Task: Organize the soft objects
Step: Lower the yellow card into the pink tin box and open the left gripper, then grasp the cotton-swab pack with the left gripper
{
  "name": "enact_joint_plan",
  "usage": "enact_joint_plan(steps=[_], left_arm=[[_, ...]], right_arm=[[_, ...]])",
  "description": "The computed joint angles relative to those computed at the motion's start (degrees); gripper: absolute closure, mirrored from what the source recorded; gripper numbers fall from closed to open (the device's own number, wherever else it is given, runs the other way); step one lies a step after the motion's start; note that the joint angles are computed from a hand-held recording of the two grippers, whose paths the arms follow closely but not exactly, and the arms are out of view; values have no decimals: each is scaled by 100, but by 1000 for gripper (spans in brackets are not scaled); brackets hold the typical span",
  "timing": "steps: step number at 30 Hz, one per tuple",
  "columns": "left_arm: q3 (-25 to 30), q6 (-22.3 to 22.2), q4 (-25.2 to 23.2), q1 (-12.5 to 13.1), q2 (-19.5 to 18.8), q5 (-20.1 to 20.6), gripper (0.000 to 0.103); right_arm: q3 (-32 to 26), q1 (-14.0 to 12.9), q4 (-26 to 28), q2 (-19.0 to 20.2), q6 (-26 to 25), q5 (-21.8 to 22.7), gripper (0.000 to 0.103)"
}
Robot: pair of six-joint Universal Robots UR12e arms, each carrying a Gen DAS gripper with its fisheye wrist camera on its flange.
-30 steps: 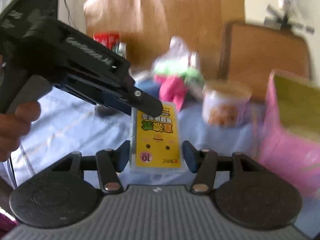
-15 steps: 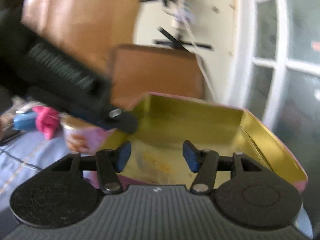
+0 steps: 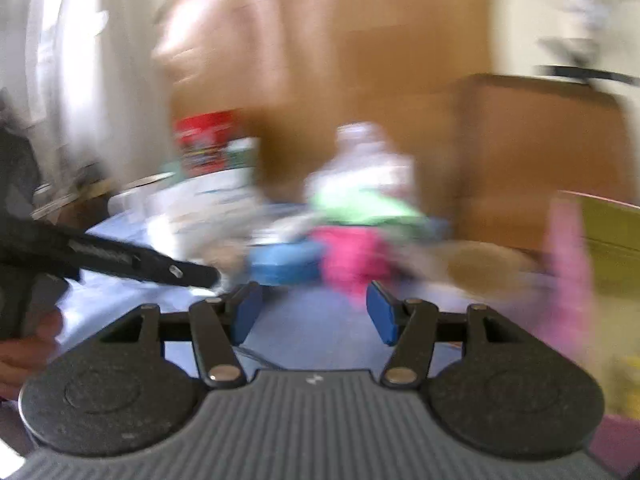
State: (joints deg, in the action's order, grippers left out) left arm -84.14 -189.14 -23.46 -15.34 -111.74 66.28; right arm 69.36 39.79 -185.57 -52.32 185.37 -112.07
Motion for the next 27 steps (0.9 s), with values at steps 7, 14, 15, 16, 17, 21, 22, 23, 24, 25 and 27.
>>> enact_joint_plan(steps=[7,14,15,16,17,21,22,23,24,25,27], left_arm=[[-588,-649,303,481,281,101,60],[-741,-652,448,607,370,-219,51],[-753,-625,466,612,374,-292,50],[-767,-592,480,614,387,-385,47],[-807,-541,499,627,410,-508,45],[-880,-344,357,595,455,-881,42],[-892,-266,241,576,474,-949,42],[-897,-162,102,547,496,-976,45],[-900,-74,-12,515,518,-949,46],[-910,18,-106,480,541,-919,46],[-929,180,-205,404,577,-852,46]], right_arm=[[-2731,-41,2741,1248,66,671,37],[-2923,4,3013,1354,-56,635,60],[-2554,47,2791,1161,-180,716,60],[-2260,104,2633,1007,-350,718,62],[-1890,173,2412,824,-592,744,62],[-1081,288,2321,390,-1016,1177,62],[-803,305,2228,252,-990,1331,61],[-679,307,2207,197,-961,1431,59],[-724,301,2262,243,-951,1437,56],[-695,317,2201,257,-980,1350,52],[-637,345,1894,316,-1101,1198,48]])
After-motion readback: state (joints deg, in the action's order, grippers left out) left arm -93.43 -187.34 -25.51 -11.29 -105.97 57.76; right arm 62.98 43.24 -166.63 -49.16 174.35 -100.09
